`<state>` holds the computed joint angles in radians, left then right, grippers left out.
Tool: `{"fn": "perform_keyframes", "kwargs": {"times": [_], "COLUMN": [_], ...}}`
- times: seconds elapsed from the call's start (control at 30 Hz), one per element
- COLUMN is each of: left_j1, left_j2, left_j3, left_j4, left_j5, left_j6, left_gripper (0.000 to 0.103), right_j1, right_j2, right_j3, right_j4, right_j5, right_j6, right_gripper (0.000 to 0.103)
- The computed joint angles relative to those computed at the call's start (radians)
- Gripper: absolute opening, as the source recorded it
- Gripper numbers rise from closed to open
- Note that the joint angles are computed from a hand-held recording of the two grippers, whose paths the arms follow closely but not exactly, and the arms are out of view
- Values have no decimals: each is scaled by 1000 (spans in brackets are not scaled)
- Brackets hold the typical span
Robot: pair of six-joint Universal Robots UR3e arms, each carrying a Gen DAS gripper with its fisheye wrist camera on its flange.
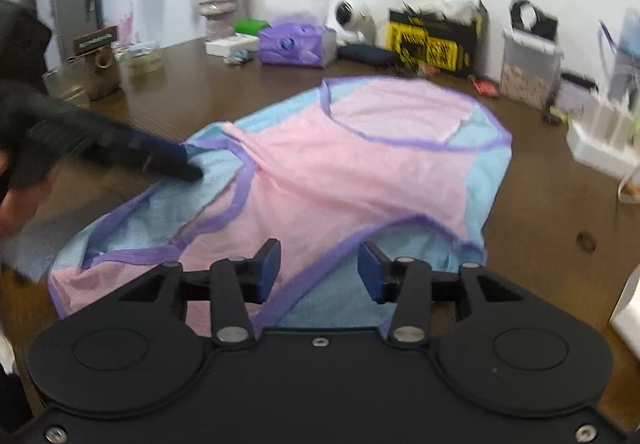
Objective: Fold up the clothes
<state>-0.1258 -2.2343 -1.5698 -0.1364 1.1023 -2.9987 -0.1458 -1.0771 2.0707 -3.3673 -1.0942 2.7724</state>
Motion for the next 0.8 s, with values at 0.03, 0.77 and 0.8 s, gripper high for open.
{"fn": "perform_keyframes", "kwargs": {"times": [0.03,0.77,0.8], "left_j1": [-17,79,94], "left_j2": [-14,200,213], "left_j3": [26,-406,-451], "left_j4": [-38,162,226], "left_j5": [12,-68,-60], "left_j6": [16,91,54], "left_gripper": [5,4,3], "right_j1": [5,-38,-32], "right_j2": [11,-232,-232], "right_j3": [0,410,422], "right_j4": [-14,-137,-149], "right_j5": [-6,87,77], "right_j6": [1,-52,-48], "right_gripper": [36,65,65]}}
